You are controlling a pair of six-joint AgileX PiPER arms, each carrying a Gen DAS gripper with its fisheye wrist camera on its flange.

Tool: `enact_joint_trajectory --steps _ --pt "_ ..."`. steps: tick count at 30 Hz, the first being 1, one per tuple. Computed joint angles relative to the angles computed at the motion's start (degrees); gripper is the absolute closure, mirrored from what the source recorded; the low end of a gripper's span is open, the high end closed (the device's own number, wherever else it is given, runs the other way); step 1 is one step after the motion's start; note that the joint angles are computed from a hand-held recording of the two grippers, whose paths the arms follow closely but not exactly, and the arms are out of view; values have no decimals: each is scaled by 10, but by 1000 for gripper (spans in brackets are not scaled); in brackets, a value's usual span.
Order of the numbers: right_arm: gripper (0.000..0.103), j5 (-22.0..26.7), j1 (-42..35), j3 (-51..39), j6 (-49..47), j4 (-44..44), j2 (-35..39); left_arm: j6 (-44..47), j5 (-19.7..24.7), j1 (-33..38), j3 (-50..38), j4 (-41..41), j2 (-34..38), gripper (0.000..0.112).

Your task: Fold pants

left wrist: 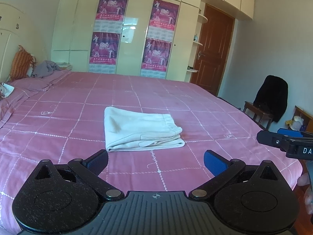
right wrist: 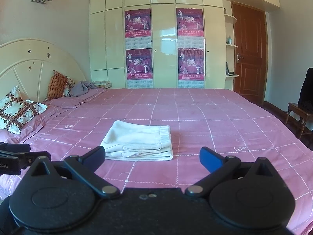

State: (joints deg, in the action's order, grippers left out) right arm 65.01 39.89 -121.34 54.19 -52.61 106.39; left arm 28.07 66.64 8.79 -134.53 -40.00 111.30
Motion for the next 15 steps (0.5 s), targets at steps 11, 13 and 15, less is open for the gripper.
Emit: enact_joint_trajectory --steps 11,13,15 --pt "0 2 -2 -7 -5 5 2 7 -3 2 7 -5 -2 10" --pt "0 0 -2 -5 -4 5 1 7 -3 2 6 -4 -2 10" --pt "0 -1 -3 -5 -3 5 0 6 -6 2 8 -4 -3 10"
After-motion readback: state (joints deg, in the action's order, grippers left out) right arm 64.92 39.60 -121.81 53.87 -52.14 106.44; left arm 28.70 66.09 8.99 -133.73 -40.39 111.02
